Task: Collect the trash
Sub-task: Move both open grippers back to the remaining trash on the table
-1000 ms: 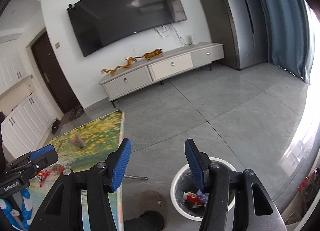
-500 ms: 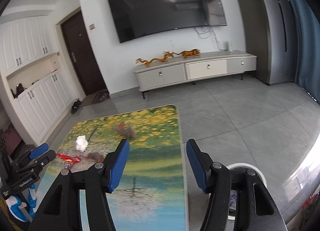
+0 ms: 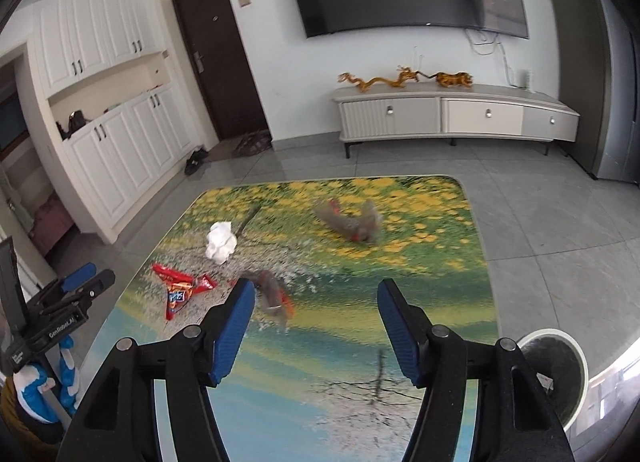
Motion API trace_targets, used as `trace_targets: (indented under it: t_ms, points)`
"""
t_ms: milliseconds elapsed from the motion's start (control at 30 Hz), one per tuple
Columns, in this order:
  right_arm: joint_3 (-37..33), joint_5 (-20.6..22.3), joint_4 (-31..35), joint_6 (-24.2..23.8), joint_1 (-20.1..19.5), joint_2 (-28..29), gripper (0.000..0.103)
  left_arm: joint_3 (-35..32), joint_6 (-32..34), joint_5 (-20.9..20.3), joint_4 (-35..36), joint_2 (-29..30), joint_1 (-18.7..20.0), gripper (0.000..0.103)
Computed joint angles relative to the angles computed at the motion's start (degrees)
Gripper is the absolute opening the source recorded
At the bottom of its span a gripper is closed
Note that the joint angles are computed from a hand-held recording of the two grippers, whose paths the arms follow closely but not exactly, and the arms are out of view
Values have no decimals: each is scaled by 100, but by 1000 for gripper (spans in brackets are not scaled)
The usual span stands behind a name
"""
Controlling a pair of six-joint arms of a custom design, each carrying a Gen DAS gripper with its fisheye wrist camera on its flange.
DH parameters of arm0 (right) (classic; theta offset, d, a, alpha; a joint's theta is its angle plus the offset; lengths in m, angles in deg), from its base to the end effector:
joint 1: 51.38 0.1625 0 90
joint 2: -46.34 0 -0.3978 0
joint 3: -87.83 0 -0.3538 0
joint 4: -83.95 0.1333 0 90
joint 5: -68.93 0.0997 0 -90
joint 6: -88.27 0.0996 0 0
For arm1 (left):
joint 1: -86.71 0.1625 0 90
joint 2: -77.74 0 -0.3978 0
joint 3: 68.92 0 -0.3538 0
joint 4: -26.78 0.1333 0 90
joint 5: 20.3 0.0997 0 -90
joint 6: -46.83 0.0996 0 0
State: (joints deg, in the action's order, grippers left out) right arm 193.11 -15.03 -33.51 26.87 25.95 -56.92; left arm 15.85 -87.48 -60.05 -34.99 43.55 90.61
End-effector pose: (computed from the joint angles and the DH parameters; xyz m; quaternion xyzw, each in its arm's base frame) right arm 0.0537 -0.4168 0.4906 0.4124 -0.8826 0.2065 0.0914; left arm -0.4951 -0.2441 0.0026 -0.0397 0.7486 -0.5064 0.4261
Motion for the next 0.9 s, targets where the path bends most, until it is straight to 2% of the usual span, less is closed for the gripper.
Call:
trace_targets:
  t_ms: [367,900]
  points:
    - [468,-419,-201,-170,370,246,66,400,425,-72,-668,-127,214,65]
    - [484,-623,-287,-405,414,712,66,611,824,3,-1292,-151,550,66]
